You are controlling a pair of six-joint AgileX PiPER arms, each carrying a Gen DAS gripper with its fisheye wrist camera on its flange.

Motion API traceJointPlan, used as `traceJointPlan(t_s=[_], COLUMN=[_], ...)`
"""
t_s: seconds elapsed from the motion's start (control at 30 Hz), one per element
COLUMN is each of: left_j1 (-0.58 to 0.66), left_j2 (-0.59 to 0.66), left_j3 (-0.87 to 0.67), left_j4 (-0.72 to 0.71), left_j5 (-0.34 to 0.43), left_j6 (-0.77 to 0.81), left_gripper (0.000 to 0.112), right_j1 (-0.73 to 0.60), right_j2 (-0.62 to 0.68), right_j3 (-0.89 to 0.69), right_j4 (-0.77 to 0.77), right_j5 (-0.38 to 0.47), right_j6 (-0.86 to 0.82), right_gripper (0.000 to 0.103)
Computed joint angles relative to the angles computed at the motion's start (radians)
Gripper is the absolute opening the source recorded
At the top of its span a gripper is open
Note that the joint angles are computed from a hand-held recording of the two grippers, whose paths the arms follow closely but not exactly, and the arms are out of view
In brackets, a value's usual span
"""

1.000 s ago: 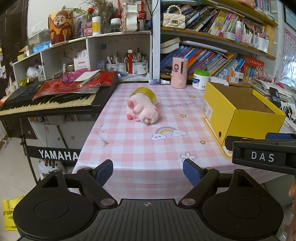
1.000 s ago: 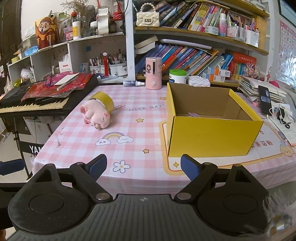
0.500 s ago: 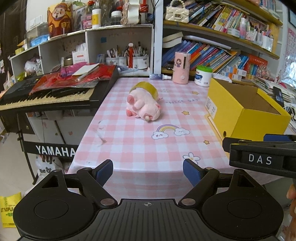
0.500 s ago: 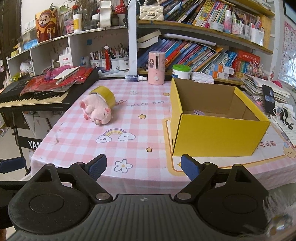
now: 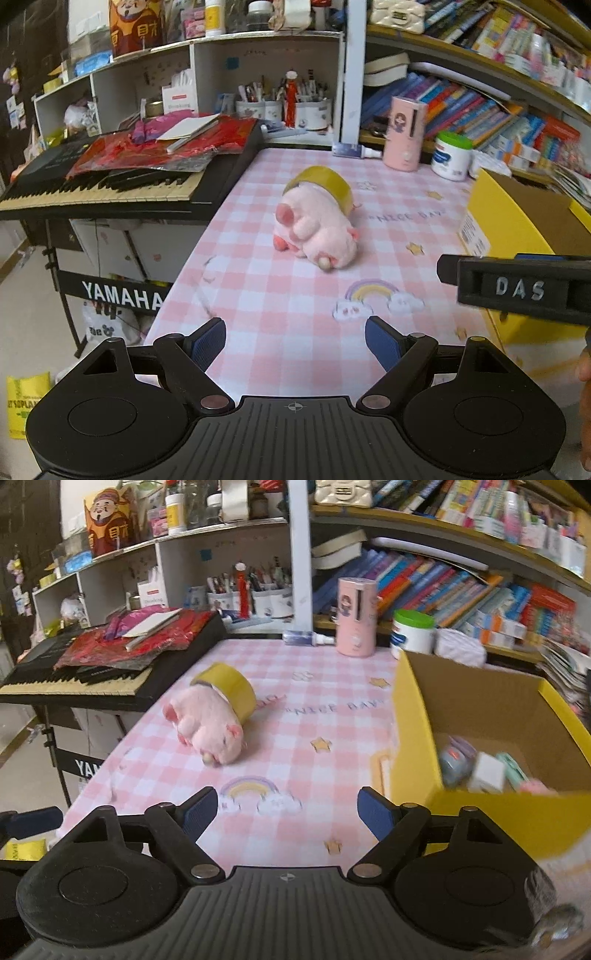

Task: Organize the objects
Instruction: 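Grasp the pink plush pig with the left tool while the right tool approaches the yellow tape roll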

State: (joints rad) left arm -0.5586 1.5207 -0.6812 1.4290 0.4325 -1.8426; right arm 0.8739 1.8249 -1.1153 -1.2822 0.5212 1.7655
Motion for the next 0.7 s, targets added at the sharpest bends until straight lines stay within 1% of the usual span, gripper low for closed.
traceJointPlan(t_s=[0.03, 0.1, 0.2, 0.3, 0.4, 0.43, 0.57, 0.67, 0.7], left_j1=[0.011, 0.026, 0.056, 0.079, 0.108, 0.116, 0.128, 0.131, 0.131], left_j2=[0.022, 0.059, 0.125, 0.187, 0.254, 0.278, 0.362, 0.426, 0.449], left_j3=[-0.026, -0.076, -0.163, -0.243, -0.325, -0.357, -0.462, -0.548, -0.576], left_j4=[-0.011, -0.043, -0.093, -0.102, -0.133, -0.159, -0.211, -0.26, -0.274], left_j5=[-0.003, -0.003, -0.013, -0.021, -0.041, -0.046, -0.047, -0.023, -0.009], left_j6=[0.015, 0.05, 0.107, 0.125, 0.149, 0.176, 0.262, 0.344, 0.365], left_gripper=[0.085, 0.085, 0.085, 0.085, 0.085, 0.089, 0.09, 0.091, 0.093], right_j1=[-0.026, -0.087, -0.153, -0.203, -0.245, -0.256, -0.296, -0.319, -0.326], right_j2=[0.006, 0.024, 0.063, 0.104, 0.145, 0.156, 0.191, 0.218, 0.226], right_j3=[-0.014, -0.055, -0.135, -0.214, -0.293, -0.314, -0.378, -0.424, -0.439], right_j4=[0.006, 0.05, 0.16, 0.265, 0.366, 0.395, 0.485, 0.555, 0.582], right_j5=[-0.037, -0.115, -0.179, -0.223, -0.244, -0.247, -0.252, -0.237, -0.234], right_j6=[-0.018, -0.078, -0.222, -0.36, -0.48, -0.511, -0.613, -0.693, -0.721], right_gripper=[0.075, 0.073, 0.073, 0.073, 0.073, 0.073, 0.073, 0.074, 0.074])
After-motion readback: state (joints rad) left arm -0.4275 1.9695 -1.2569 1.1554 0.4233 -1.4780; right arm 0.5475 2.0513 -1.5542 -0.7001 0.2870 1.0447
